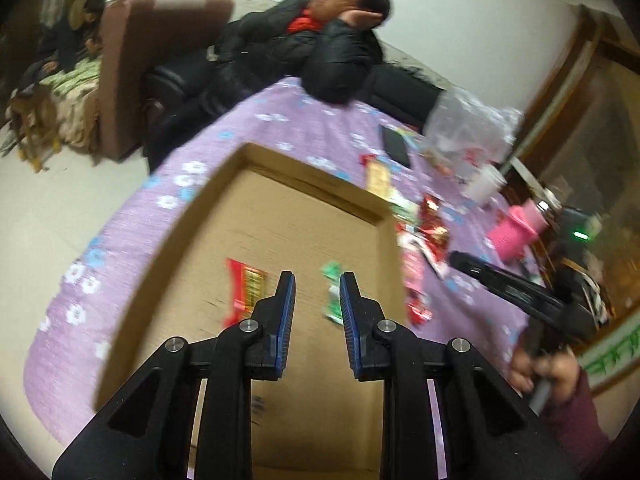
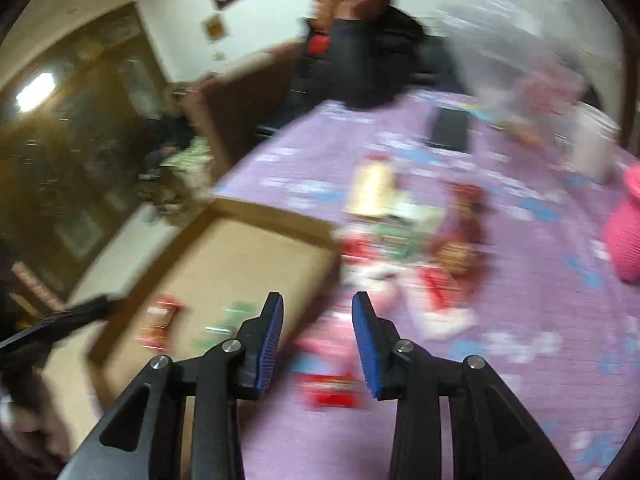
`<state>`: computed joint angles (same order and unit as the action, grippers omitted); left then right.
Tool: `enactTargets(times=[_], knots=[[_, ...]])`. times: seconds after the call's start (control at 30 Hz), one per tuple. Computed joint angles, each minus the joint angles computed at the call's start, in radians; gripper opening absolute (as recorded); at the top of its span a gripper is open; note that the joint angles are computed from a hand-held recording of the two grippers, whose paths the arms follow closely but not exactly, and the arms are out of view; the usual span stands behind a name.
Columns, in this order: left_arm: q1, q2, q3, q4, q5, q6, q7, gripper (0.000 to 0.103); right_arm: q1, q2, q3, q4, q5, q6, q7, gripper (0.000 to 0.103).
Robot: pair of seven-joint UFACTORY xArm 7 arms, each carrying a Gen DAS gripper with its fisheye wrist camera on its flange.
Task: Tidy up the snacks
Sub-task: 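Drop the red packet into the cardboard tray with the left tool while the right tool drops the green candy, then grasp the pink packet with the right tool while the left tool grasps a small red candy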
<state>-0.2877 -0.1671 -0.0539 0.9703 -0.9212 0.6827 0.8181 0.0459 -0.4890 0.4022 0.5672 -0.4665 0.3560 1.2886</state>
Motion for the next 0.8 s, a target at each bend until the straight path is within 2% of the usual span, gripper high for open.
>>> enactTargets(times=[0.1, 0.23, 0.3, 0.4, 0.43, 0.47, 0.5, 0.57, 0.7, 0.8], knots=[[-0.016, -0.034, -0.004, -0.031, -0.025, 0.013, 0.034, 0.021, 0.036, -0.009, -0.057, -0.071, 0.055, -0.081, -0.032, 0.038], [-0.038, -0.057, -0.01, -0.048, -0.024, 0.018, 0.03, 0.021, -0.016, 0.079, -0.015, -0.032, 0.073, -0.142, -0.005, 0.038], [-0.05, -0.073, -0.013, -0.057, -0.02, 0.02, 0.028, 0.021, -0.075, 0.151, 0.029, 0.029, 0.034, -0.12, 0.042, 0.038], [-0.07, -0.091, -0.016, -0.07, -0.014, 0.021, 0.035, 0.021, -0.054, 0.245, 0.03, 0.112, 0.002, -0.032, 0.082, 0.038], [-0.077, -0.095, -0.017, -0.073, -0.011, 0.021, 0.037, 0.021, -0.06, 0.252, 0.032, 0.112, -0.035, -0.042, 0.118, 0.036], [-0.085, -0.097, -0.02, -0.075, -0.007, 0.022, 0.039, 0.021, -0.062, 0.248, 0.032, 0.113, -0.067, -0.038, 0.148, 0.028], [-0.094, -0.097, -0.024, -0.075, -0.003, 0.023, 0.044, 0.021, -0.045, 0.235, 0.013, 0.098, -0.064, -0.046, 0.15, 0.023], [-0.112, -0.096, -0.033, -0.075, 0.005, 0.021, 0.054, 0.021, -0.004, 0.19, -0.026, 0.062, -0.055, -0.032, 0.149, 0.02], [-0.16, -0.068, -0.071, -0.067, 0.029, -0.004, 0.084, 0.021, 0.085, 0.038, -0.081, -0.046, 0.009, 0.057, 0.084, 0.019], [-0.185, -0.008, -0.116, -0.032, 0.119, -0.037, 0.056, 0.021, 0.156, -0.116, -0.111, -0.163, 0.108, 0.107, 0.035, 0.019]])
